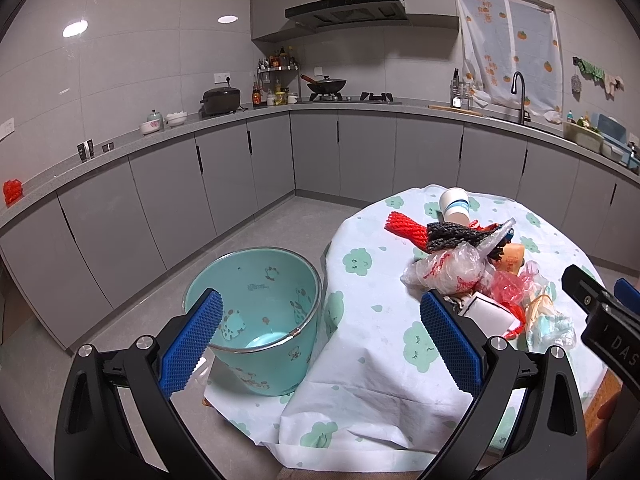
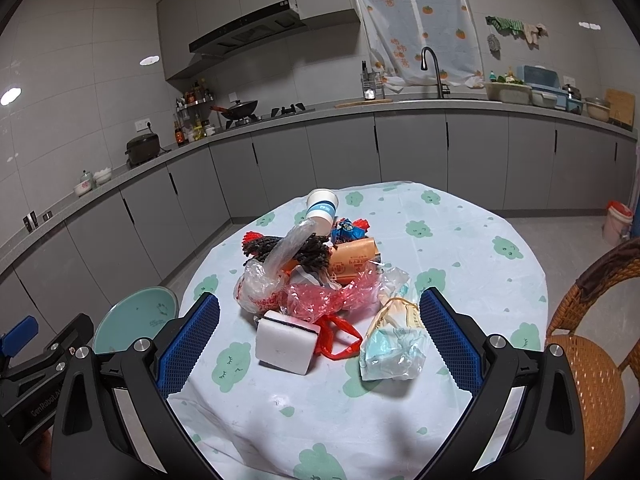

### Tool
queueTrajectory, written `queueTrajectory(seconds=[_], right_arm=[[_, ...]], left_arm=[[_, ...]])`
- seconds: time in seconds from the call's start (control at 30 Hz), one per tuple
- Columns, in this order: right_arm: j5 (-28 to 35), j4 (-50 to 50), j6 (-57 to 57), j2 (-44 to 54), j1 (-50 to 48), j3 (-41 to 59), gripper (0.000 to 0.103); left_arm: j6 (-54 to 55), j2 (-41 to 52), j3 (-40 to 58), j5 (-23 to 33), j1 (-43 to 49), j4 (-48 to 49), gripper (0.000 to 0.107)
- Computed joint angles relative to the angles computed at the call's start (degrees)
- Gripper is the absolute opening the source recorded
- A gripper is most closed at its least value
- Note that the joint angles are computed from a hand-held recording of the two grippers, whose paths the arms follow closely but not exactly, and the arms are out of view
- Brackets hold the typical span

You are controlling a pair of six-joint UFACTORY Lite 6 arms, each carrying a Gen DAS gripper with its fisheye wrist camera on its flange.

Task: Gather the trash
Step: 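Grasp the white sponge with the left gripper while the right grasps the clear bag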

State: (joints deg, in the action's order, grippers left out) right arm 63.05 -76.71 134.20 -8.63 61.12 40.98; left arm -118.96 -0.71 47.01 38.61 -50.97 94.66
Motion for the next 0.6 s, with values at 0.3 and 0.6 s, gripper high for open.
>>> queueTrajectory(seconds=[0.3,0.6], right_arm=[[-2.2,0.8,1.6,-6.5,-6.7,-5.9,0.099],[-14.7,0.5,-1.6,-14.5,-20.9,-15.1,0.097]], left_arm=[[-2.5,3.8,1.1,-5.1,2.6,4.8,0.097],[-9.0,16.3,8.4,-14.0,5.8,14.8,0.097]])
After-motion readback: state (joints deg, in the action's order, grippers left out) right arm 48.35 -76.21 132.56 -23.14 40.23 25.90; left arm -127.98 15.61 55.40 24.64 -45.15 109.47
